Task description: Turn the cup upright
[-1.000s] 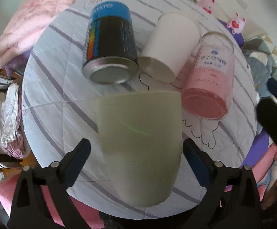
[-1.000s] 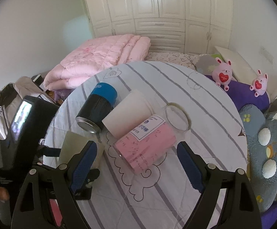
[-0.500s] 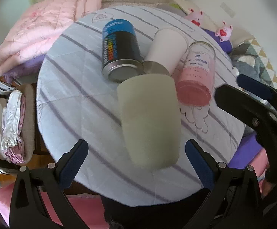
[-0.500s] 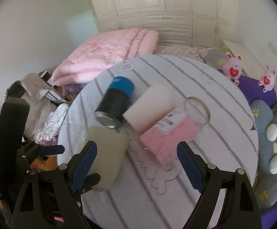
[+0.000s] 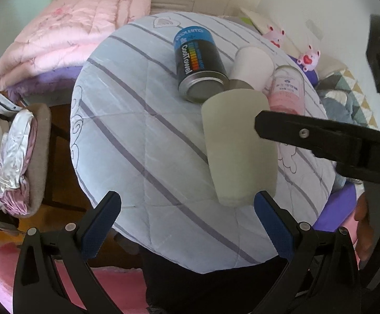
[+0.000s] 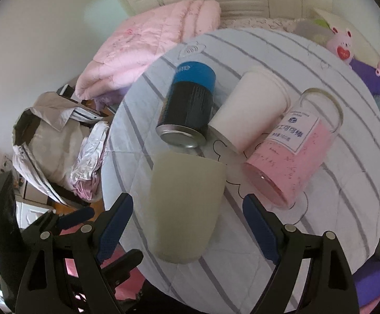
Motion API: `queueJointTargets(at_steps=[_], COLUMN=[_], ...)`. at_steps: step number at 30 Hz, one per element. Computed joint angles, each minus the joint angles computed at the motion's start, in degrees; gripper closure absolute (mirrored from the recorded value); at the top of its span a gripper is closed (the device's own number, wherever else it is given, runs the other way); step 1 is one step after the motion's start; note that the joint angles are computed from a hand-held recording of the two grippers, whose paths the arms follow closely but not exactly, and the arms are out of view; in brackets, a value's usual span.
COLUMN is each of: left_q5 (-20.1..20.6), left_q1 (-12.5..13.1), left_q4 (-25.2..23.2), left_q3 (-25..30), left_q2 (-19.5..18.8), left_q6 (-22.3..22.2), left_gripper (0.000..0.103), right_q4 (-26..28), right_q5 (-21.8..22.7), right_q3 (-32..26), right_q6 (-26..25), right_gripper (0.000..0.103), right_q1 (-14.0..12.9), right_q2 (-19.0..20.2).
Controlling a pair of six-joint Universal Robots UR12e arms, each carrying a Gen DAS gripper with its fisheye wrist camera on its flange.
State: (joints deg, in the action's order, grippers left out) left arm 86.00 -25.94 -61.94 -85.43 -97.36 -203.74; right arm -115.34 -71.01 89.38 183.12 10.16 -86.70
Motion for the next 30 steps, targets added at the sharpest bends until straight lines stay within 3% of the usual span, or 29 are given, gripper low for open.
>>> queueJointTargets(at_steps=[22, 30], left_q5=[-8.37, -8.85], left_q1=[2.00, 1.88], left_q4=[1.81, 1.02], left_q3=[-0.03, 0.24], left_q2=[-1.52, -1.59], left_q6=[4.17, 5.70], left_gripper=[0.000, 0.000], right_q4=[8.09, 5.12], right_q5=[2.39, 3.12], right_q3=[-4.62, -3.44], right_q6=[2.48, 0.12], right_gripper=[0.016, 0.023], right_q1=[0.54, 0.39], right_q2=[5.54, 5.14])
